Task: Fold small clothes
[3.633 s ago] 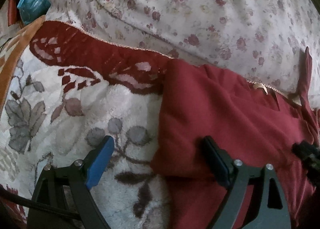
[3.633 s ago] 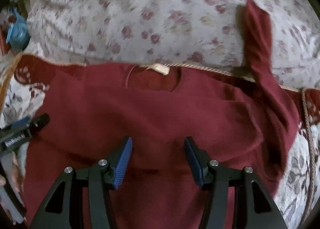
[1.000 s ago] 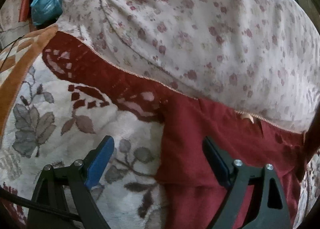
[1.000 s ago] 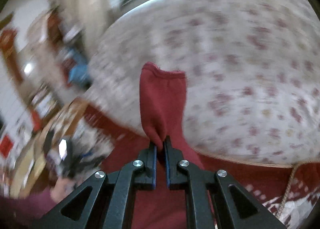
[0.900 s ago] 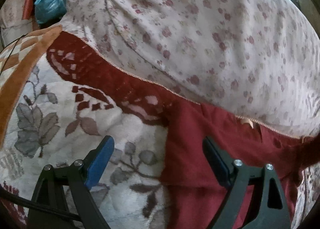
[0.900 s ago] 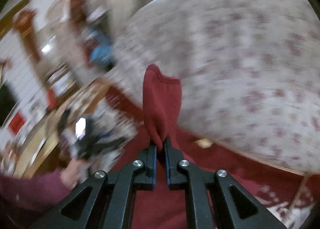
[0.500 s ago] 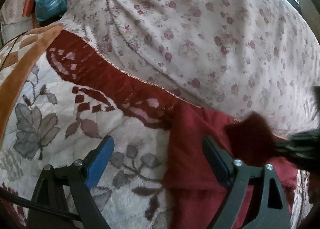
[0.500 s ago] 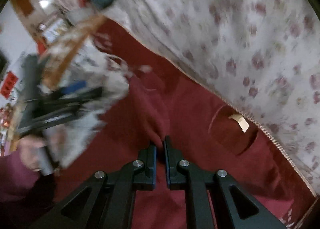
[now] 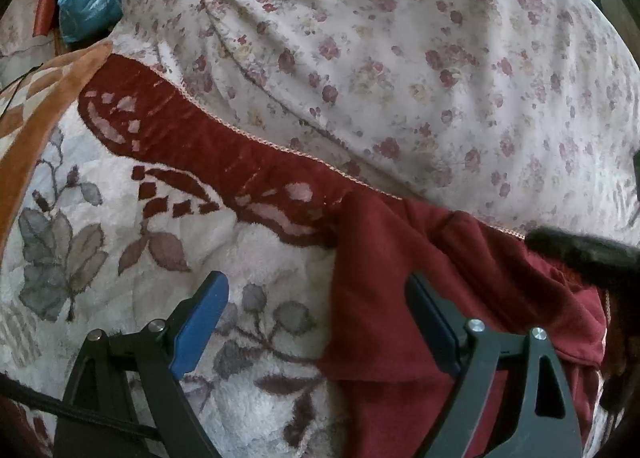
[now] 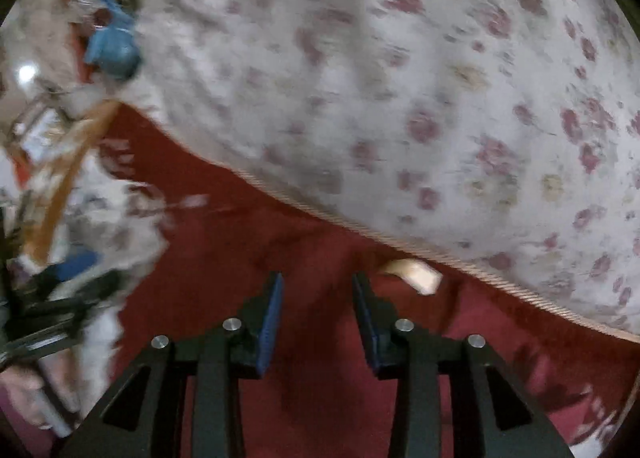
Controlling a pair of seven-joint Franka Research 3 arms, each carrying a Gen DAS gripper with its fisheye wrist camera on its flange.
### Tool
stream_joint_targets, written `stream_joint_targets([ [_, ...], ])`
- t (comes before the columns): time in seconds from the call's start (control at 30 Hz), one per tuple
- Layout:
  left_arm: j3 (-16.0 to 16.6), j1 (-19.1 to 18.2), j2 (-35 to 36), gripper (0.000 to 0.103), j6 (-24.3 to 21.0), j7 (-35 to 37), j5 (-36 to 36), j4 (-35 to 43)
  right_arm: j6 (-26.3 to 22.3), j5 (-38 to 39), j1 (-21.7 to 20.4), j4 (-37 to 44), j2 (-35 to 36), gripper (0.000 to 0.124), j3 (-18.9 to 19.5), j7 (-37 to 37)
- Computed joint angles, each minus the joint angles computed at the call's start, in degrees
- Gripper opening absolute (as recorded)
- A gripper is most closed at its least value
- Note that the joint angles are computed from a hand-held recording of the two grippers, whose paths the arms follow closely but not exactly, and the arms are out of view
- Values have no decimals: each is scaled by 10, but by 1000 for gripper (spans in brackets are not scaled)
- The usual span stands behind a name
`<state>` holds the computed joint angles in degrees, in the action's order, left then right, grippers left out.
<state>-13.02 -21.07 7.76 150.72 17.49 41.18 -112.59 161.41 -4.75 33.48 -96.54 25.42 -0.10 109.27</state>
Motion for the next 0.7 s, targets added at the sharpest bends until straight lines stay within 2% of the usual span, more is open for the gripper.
stream_joint_targets([
  [0.03, -1, 0, 2, 89, -2, 2, -3, 1, -9, 2, 0, 5, 5, 39, 11, -14],
  [0.07, -1, 0, 3, 89, -3, 4, -5, 2, -20, -6, 9, 16, 14, 39, 6, -11],
  [0.17, -2, -2, 4, 89, -7, 10, -6, 4, -66, -65, 55, 62, 56, 39, -37, 36],
  [0.23, -2, -1, 4, 89, -5, 17, -11, 4, -103, -74, 58, 100, 92, 39, -44, 59],
  [0.27, -1, 0, 3, 89, -5, 18, -13, 4, -101, -79, 56, 102, 99, 38, -47, 69],
  [0.3, -1, 0, 2, 89, -4, 17, -14, 3, -80, -84, 56, 91, 95, 28, -49, 82],
  [0.37, 0, 2, -3, 89, 6, 15, -18, -3, -69, -75, 45, 71, 76, 8, -36, 80],
  [0.43, 0, 3, -5, 89, 9, 11, -15, -4, -23, -86, 49, 29, 43, 8, -39, 88],
  [0.47, 0, 2, -7, 89, 11, 7, -11, -5, 0, -81, 39, 8, 26, 8, -24, 84],
  [0.53, -1, 2, -8, 89, 19, 4, -6, -5, 44, -22, 2, -30, -1, 8, 32, 24],
  [0.57, -1, 2, -8, 89, 25, 4, -6, -5, 58, -12, 7, -45, -11, 8, 36, 3],
  [0.63, -4, 4, -5, 89, 39, 15, -14, -5, 70, -34, 43, -56, -12, 12, 8, 18],
  [0.7, -6, 3, -1, 89, 43, 28, -26, -2, 43, 0, 29, -48, 1, 49, 32, -4],
])
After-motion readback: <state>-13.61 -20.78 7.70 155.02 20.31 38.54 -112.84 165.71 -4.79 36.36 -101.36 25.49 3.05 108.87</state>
